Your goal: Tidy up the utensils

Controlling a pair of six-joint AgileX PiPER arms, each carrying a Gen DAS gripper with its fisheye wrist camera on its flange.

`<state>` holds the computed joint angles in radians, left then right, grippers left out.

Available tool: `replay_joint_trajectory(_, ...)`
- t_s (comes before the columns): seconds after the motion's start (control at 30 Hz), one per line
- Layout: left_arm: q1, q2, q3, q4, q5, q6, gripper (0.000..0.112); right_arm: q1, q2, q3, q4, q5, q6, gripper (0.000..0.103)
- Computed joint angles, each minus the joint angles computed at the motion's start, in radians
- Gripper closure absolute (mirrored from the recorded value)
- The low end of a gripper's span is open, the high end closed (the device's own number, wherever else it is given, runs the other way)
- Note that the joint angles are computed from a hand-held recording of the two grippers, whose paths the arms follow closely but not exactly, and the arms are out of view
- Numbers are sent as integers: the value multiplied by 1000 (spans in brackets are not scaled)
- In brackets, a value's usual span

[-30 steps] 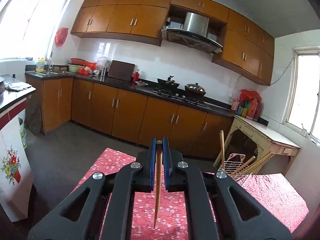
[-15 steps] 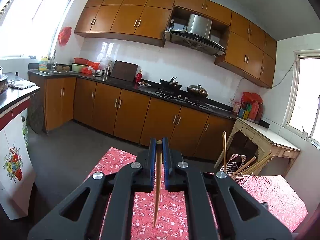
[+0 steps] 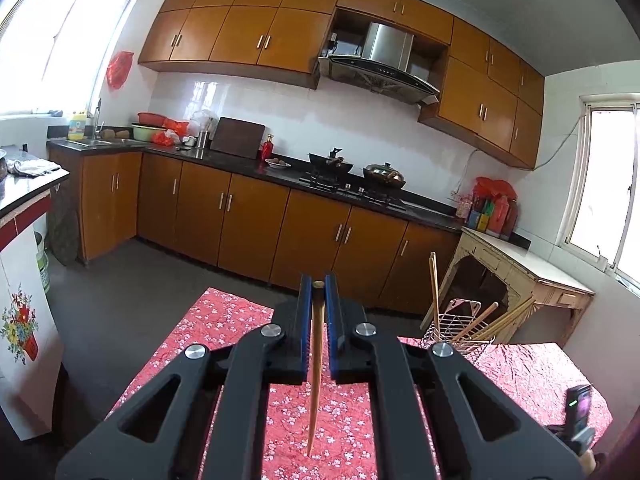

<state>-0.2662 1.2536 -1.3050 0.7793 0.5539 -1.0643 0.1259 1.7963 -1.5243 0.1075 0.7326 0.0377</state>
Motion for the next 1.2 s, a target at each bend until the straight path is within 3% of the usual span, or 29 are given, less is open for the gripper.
replay_joint_trajectory(0.13, 5, 4, -2, -14, -4, 12, 106, -73, 35, -29, -35, 21, 169, 68)
replay_joint_trajectory(0.23, 4, 5, -1, -8, -2, 8, 106, -76, 99, -69, -66, 58, 234, 70)
replay_joint_trajectory(0.3, 6, 9, -2, -15, -4, 11, 106, -74, 104, -60, -81, 29, 250, 72)
replay_joint_trajectory(0.4, 3, 21, -7, -16, 0, 13, 106, -73, 176, -164, -81, 66, 267, 73)
replay_joint_trajectory(0.5, -3, 25, -8, -18, -1, 15, 106, -59, 244, -275, -148, 122, 294, 91)
replay_joint_trajectory(0.6, -10, 31, -10, -8, 2, 10, 106, -66, 258, -298, -151, 130, 259, 95)
replay_joint_trajectory(0.7, -12, 39, -22, -17, 6, 12, 106, -93, 261, -312, -63, 108, 202, 98)
replay_joint_trajectory(0.83, -19, 52, -39, -21, 12, 20, 106, -123, 200, -253, 28, 8, 106, 98)
replay_joint_trajectory(1.2, -50, 80, -89, -16, 39, 22, 106, -172, 111, -260, 221, -98, -46, 98)
